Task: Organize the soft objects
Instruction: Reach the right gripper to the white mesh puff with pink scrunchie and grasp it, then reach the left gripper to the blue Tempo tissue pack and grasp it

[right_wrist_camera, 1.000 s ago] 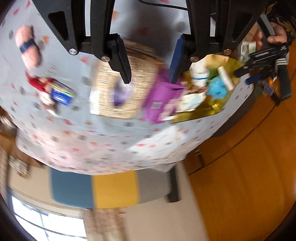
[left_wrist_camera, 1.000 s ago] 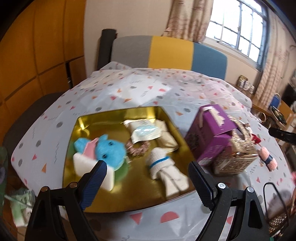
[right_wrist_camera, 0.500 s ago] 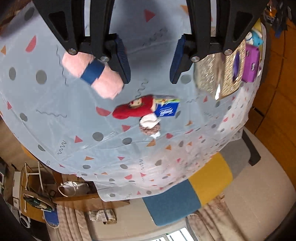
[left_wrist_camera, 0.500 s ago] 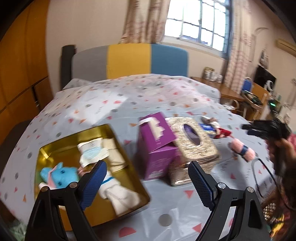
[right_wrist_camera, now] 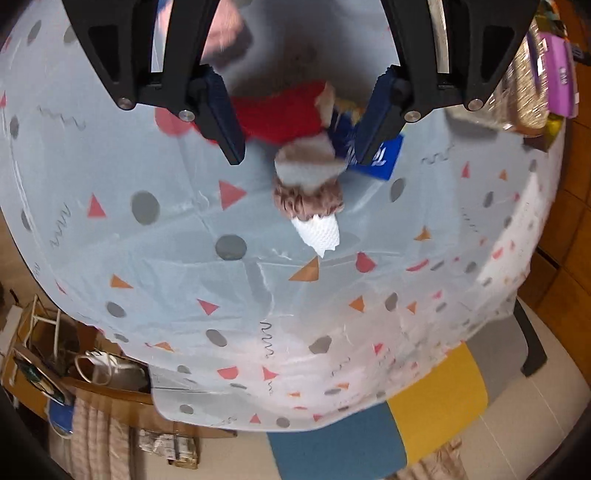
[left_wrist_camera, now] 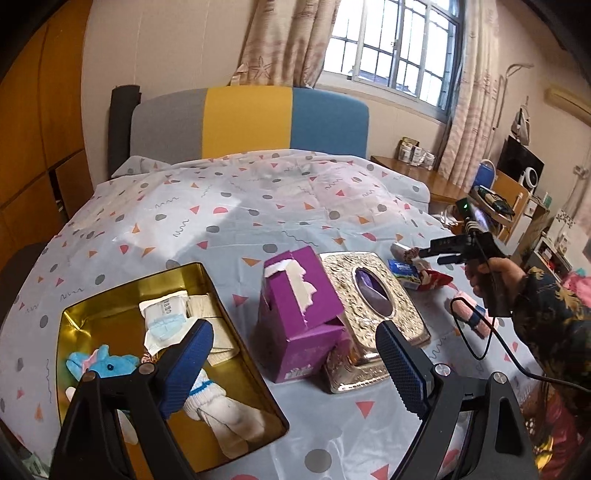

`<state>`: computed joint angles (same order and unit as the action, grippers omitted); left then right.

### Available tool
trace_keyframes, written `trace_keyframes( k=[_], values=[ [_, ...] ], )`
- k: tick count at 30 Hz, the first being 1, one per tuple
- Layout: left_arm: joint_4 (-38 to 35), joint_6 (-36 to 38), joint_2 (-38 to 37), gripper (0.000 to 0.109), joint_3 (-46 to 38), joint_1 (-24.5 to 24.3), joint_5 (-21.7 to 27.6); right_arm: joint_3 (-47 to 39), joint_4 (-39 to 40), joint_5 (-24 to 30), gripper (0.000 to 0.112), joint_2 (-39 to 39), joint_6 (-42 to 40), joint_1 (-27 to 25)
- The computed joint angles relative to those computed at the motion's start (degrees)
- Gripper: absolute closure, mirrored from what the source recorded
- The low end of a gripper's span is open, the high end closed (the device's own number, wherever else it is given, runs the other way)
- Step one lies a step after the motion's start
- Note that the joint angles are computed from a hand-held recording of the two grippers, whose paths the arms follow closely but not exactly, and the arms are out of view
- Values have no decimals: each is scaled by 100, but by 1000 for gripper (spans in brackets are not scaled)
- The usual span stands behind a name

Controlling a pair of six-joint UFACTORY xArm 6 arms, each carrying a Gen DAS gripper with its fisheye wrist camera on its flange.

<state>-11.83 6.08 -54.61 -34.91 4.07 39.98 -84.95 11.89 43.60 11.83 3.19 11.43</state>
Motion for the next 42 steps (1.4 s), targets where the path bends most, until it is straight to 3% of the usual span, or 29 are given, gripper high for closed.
trace_keyframes(
  k=[3, 6, 9, 15, 20, 25, 29, 35, 42],
  values=[
    [-20, -7, 109, 18, -33, 40, -2, -489, -132, 238, 51, 484, 177, 2],
    [16, -30, 179, 18, -75, 44, 15, -843, -194, 429, 81, 829, 276, 16],
    [59, -68, 204, 18, -136, 11, -21, -749, -275, 312, 90, 777, 155, 88],
    [92, -24, 397, 18, -463, -298, -138, 183, -161, -399, 91, -90, -85, 115],
    [446, -195, 820, 18, -910, -918, -181, 1029, 209, -526, 91, -999, -467, 23],
    [799, -398, 1686, 18, -1686, -1655, -160, 1880, -40, -677, 91, -1756, -348, -84],
    [1393, -547, 2717, 19, -2474, -2235, -182, 2439, -244, -1157, 91, -2127, -18, -213],
    [2429, -148, 4343, 27, -3708, -2747, 505, 2827, 479, -1540, 91, -2337, -188, -504],
    [2600, 108, 5819, 27, -4856, -2898, 1384, 2889, 1335, -1665, 91, -2440, -717, -593]
  ],
)
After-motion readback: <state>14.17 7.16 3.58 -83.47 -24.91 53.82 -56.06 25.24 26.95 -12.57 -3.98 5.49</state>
